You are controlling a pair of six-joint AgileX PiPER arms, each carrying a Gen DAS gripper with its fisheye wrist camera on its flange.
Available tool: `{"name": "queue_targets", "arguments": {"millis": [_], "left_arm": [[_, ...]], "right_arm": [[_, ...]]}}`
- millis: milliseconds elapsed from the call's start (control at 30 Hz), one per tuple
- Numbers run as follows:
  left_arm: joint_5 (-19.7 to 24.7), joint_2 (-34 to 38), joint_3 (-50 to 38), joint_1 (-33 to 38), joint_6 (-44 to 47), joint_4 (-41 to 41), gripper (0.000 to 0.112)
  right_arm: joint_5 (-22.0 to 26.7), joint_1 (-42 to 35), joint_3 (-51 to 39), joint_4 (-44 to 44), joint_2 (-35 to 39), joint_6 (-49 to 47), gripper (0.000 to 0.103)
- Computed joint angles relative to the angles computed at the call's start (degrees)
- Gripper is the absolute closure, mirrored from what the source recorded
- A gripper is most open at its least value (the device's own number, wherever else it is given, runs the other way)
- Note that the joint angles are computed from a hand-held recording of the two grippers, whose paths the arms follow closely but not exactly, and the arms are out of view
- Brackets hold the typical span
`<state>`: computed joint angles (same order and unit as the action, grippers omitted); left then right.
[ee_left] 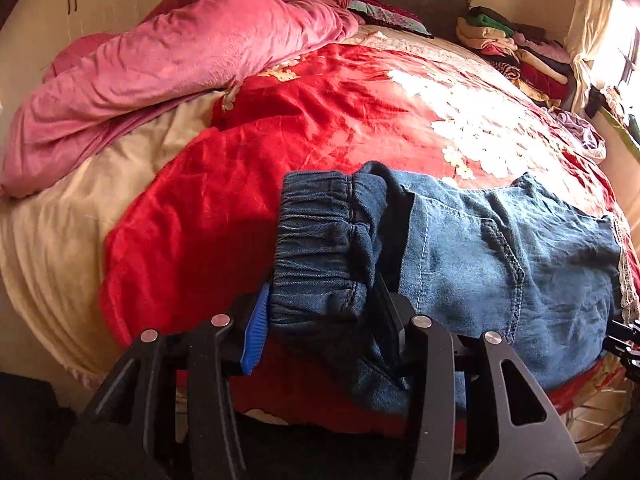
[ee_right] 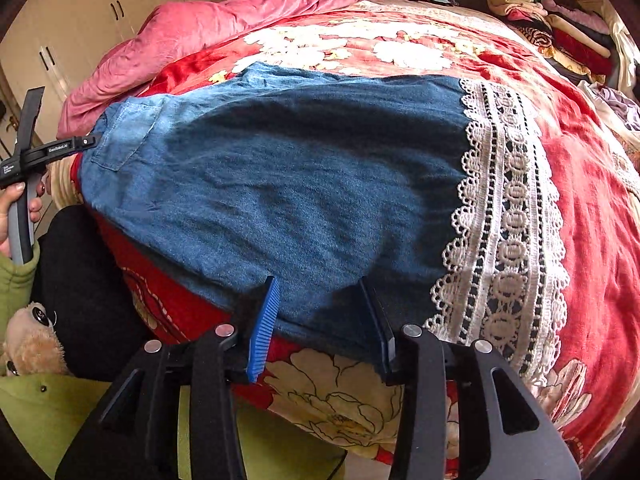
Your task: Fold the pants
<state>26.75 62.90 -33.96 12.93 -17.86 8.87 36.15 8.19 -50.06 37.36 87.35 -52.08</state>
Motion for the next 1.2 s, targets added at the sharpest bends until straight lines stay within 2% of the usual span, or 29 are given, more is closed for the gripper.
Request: {"name": "queue_targets", "arguments": {"millis": [100, 167, 267, 300, 367, 400, 433, 500, 600, 700, 767, 833, 900, 933, 1000, 1100, 1200], "left_arm": [[-1.40, 2.58, 0.60, 2.67, 5.21, -3.95, 0.072], [-2.58, 5.16, 0.83, 2.17, 3.51, -1.90, 0.068], [-1.22, 2.02, 0.82, 4.65, 9.92, -9.10, 0.066], [0.05, 0.03, 0.57, 4.44, 9.41, -8.57, 0.066], [2.48, -4.27, -0.12, 1.44, 2.29, -1.21, 0.062], [4.02, -6.52, -1.00, -0.53, -0.46, 1.34, 0.055], [5.15, -7.55, -2.08, -1.82, -0.92, 1.59, 0.051], [6.01, -7.65, -4.10, -4.93, -1.29, 0.88, 0.050], [5.89, -3.19, -6.30, -15.23, -7.73, 5.72, 0.048], [3.81, 4.20, -6.98, -23.95, -12.38, 9.26, 0.048], [3.52, 8.74, -6.60, -27.93, -18.26, 14.62, 0.048], [2.68, 12.83, -5.61, -28.72, -22.19, 18.47, 0.046], [0.46, 13.79, -4.33, -27.44, -21.21, 17.27, 0.046], [0.79, 13.17, -4.56, -27.06, -19.65, 15.95, 0.045], [0.92, 11.06, -5.45, -25.44, -13.47, 10.45, 0.045], [3.04, 10.04, -9.26, -24.68, -7.54, 6.02, 0.045], [5.20, 13.42, -16.17, -24.28, -3.98, 3.94, 0.045]], "right_arm": [[-0.04, -0.90, 0.85, 1.95, 0.00, -1.98, 0.064], [-0.17, -0.53, 0.70, 1.28, 0.04, -1.36, 0.064], [0.41, 0.20, 0.12, -0.50, -1.62, -0.22, 0.064], [0.48, -0.17, 0.55, 1.79, -2.79, -2.94, 0.063], [0.54, -0.13, 0.57, 5.05, -3.82, -6.07, 0.063], [0.18, 0.14, 0.63, 6.80, -4.00, -7.78, 0.063], [0.48, 0.52, 0.11, 8.05, -3.57, -8.74, 0.063], [1.00, 1.95, -1.17, 9.03, -1.95, -9.25, 0.063], [-0.36, 4.73, -2.14, 7.08, 0.32, -8.05, 0.063], [-0.72, 8.10, -2.54, -1.96, 1.78, -1.03, 0.063], [-1.01, 9.25, -1.42, -5.54, 0.53, 0.17, 0.063], [-0.16, 9.28, -0.59, -7.05, -0.29, 1.05, 0.063], [-0.49, 9.24, 0.62, -7.06, -1.17, -0.54, 0.063], [0.02, 8.85, 0.55, -6.57, -1.42, -1.37, 0.063], [4.32, 5.93, -1.38, -2.22, -1.37, -4.08, 0.062], [9.45, 0.93, -2.91, 6.41, -3.14, -11.80, 0.062], [9.94, -2.43, -6.49, 9.93, -3.01, -12.56, 0.062]]}}
